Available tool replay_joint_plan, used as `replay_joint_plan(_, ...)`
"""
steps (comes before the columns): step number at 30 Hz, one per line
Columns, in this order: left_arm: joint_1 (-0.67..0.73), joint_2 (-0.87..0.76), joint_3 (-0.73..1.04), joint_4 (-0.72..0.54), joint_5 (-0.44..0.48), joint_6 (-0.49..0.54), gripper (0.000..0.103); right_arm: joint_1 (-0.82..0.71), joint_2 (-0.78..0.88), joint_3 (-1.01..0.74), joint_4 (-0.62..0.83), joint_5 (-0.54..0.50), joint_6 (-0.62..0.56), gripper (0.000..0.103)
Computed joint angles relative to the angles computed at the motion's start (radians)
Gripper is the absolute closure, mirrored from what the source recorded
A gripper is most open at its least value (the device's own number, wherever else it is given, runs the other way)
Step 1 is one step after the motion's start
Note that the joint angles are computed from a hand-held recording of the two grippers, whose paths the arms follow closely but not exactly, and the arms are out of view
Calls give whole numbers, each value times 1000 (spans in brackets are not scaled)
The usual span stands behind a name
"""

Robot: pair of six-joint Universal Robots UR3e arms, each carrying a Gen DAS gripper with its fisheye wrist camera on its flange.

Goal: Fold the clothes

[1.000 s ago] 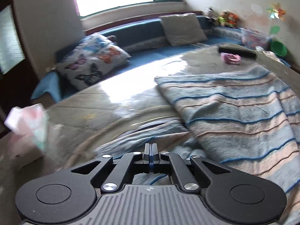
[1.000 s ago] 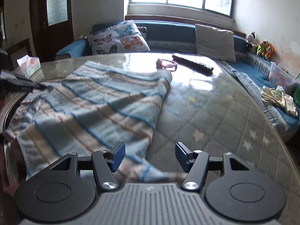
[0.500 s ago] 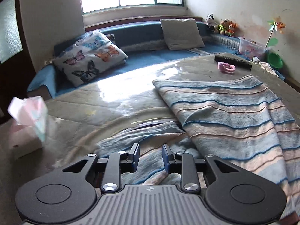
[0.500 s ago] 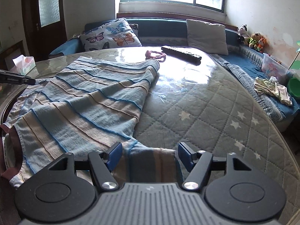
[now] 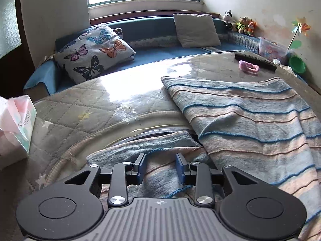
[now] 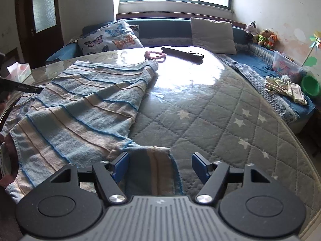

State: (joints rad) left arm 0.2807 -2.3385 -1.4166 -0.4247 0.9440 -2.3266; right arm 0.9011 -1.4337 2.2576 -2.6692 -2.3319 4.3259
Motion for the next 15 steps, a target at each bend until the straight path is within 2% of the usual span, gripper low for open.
replay_joint_plan(1, 2, 1, 1, -8, -2, 0, 71, 0, -2, 3, 2, -1, 9, 33)
replay_joint_plan(5, 6, 32, -26, -37, -5, 39, 96, 7, -4, 11, 8, -6, 48, 32)
replay_joint_plan(6, 7, 42, -48, -24, -5, 47, 98, 9, -4, 12, 11, -9, 56, 33)
replay_joint_plan(11, 20, 96, -165, 73, 17, 50, 101, 22, -2, 9, 17, -26, 74, 32)
replay_joint_plan(15, 44, 136, -245, 168, 52, 6, 102, 22, -2, 13, 22, -30, 81, 32)
